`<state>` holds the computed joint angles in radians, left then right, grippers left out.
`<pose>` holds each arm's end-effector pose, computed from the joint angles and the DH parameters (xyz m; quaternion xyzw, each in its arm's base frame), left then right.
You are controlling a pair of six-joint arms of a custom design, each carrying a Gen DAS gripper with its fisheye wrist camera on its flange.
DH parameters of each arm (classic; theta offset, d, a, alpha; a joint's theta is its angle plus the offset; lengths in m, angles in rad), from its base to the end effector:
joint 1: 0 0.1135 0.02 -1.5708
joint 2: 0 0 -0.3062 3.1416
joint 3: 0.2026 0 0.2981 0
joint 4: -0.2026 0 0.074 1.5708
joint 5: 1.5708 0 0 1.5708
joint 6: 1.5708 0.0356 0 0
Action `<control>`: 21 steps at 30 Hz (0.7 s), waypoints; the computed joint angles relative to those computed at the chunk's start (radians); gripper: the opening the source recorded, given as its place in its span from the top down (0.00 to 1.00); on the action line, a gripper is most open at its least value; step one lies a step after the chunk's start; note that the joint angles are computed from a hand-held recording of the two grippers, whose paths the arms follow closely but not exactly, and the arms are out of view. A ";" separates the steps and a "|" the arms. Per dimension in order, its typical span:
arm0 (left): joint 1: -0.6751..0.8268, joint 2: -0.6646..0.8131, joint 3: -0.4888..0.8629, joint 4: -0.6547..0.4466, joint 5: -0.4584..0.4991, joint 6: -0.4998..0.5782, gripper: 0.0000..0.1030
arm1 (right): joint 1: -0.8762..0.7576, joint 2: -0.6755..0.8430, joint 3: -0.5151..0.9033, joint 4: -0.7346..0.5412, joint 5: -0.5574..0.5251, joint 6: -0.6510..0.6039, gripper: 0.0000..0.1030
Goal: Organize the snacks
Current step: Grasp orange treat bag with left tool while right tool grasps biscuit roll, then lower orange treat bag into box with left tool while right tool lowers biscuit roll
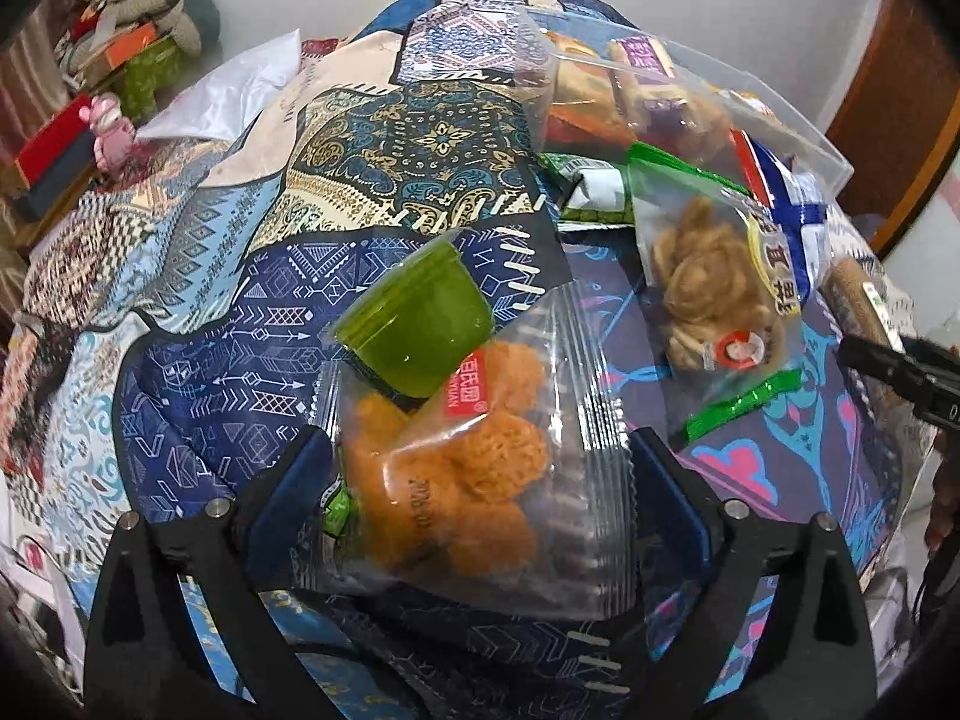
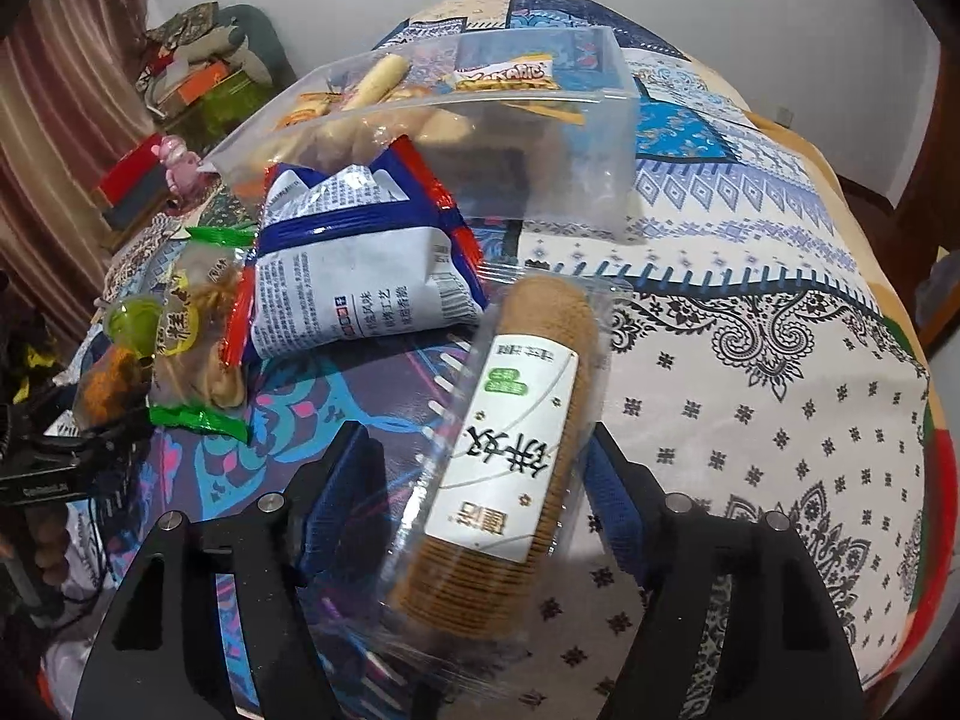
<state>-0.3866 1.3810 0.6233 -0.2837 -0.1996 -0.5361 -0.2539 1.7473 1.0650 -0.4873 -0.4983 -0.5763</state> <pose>0.2533 -0.0955 0.1631 -0.0977 0.9557 -0.0298 0.2759 0.3714 -0.0788 0.1805 -0.2009 0.9295 0.1432 0.2742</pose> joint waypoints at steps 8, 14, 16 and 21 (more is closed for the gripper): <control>0.063 -0.063 -0.027 -0.030 0.013 -0.019 0.59 | -0.050 0.022 0.032 -0.040 -0.054 0.009 0.62; 0.062 -0.144 -0.028 -0.078 0.003 -0.016 0.61 | -0.078 0.002 0.018 -0.045 -0.074 -0.001 0.65; 0.052 -0.180 -0.018 -0.098 -0.004 -0.023 0.61 | -0.085 -0.014 0.007 -0.040 -0.081 -0.004 0.65; 0.039 -0.232 0.039 -0.130 -0.014 -0.003 0.61 | -0.102 -0.058 0.008 -0.046 -0.115 0.003 0.65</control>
<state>-0.3476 1.1489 0.6625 -0.4136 -0.2136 -0.5394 -0.3562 1.6890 1.0732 -0.5333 -0.6134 -0.5731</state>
